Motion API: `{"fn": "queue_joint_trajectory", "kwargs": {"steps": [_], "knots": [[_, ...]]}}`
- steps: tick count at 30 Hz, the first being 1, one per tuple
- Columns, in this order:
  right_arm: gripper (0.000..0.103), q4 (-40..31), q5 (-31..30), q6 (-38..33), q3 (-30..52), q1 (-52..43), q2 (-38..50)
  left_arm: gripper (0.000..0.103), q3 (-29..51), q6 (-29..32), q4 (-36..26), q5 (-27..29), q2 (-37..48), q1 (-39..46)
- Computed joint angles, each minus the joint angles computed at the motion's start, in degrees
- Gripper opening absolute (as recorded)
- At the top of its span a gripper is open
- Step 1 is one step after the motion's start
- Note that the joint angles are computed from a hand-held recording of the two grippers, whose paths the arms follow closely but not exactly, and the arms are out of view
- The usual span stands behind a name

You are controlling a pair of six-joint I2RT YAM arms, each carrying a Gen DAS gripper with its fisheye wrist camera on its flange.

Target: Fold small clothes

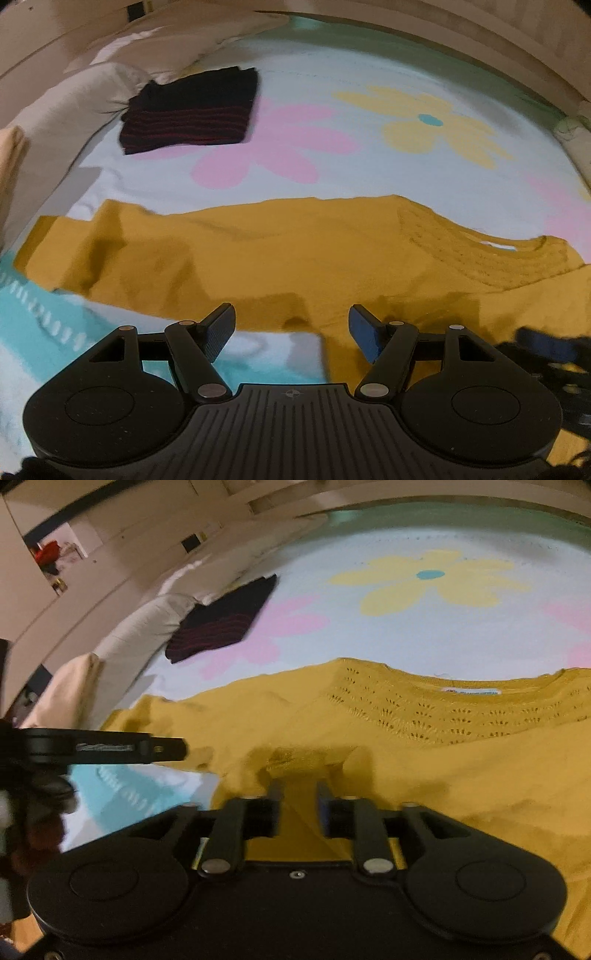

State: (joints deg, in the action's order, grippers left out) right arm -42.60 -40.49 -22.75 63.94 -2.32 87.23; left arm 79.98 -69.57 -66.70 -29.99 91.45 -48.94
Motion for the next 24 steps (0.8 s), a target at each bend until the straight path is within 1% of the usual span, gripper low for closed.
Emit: {"fn": "queue_joint_trajectory", "kwargs": {"steps": [1, 4, 7, 8, 11, 14, 18, 24], "knots": [[0.056, -0.4, -0.7, -0.8, 0.4, -1.6, -0.3, 0.067, 0.2, 0.7, 1.0, 0.3, 0.4, 0.0], [0.056, -2.2, -0.6, -3.3, 1.1, -7.0, -2.0, 0.067, 1.1, 2.9, 4.0, 2.1, 2.2, 0.0], [0.057, -0.8, 1.3, -4.0, 1.3, -11.1, -2.1, 0.067, 1.9, 3.8, 7.0, 4.5, 4.1, -0.1], [0.057, -0.8, 0.8, -4.2, 1.4, -12.9, -1.8, 0.067, 2.0, 4.2, 7.9, 5.4, 4.5, 0.1], [0.058, -0.9, -0.7, -2.3, 2.5, -16.6, 0.6, 0.067, 2.0, 3.7, 10.4, 7.1, 5.8, 0.6], [0.058, -0.8, -1.3, -1.2, 3.8, -17.2, 1.9, 0.067, 2.1, 2.8, 12.2, 8.9, 7.0, 2.0], [0.058, -1.2, -3.2, -1.9, 4.2, -17.4, 1.8, 0.067, 2.7, 1.3, 13.2, 10.3, 8.7, 3.4], [0.058, -4.2, -5.5, -4.9, 4.6, -18.4, 2.1, 0.067, 1.5, -0.4, 15.1, 10.2, 8.1, 4.3]]}}
